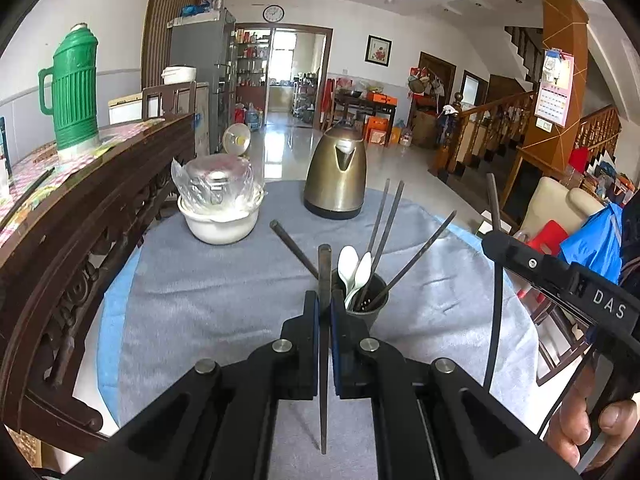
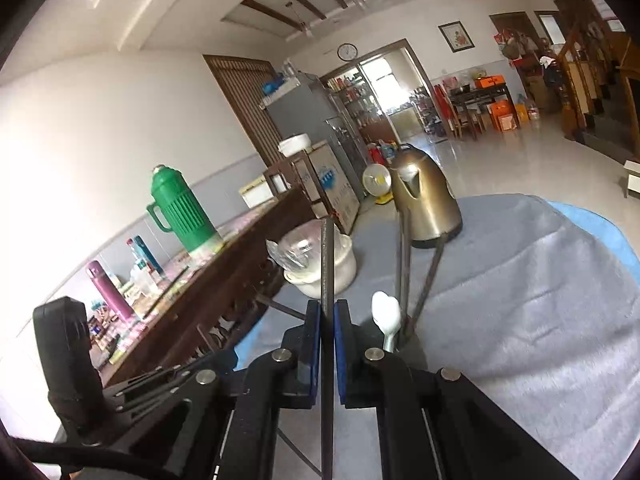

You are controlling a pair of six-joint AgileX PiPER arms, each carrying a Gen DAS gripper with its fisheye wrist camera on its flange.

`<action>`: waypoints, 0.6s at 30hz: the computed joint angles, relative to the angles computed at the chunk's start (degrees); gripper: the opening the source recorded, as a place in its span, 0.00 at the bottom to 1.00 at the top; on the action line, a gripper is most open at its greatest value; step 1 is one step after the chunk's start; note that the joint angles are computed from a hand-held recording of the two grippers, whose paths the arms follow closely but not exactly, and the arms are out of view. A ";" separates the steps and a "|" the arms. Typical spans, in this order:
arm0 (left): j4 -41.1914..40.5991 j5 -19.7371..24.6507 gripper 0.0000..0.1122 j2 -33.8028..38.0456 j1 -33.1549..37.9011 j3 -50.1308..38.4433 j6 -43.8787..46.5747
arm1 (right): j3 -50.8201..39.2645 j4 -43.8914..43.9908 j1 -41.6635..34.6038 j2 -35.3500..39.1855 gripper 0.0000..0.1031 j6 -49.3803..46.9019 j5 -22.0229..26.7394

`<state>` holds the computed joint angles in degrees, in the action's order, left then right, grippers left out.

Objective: Organize utensils
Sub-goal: 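Lower the chopstick into the gray cup with the left tool while the right tool inserts its own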

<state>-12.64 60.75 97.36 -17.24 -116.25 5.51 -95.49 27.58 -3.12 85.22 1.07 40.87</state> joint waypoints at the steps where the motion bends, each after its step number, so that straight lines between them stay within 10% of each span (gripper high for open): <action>1: 0.01 0.16 0.05 0.04 -0.06 -0.39 -0.09 | -0.28 0.74 -0.21 0.22 0.07 -0.33 -0.13; 18: 0.89 8.02 0.05 9.45 -0.99 -20.96 -0.29 | -3.57 6.35 -1.96 2.48 0.07 -3.11 -8.12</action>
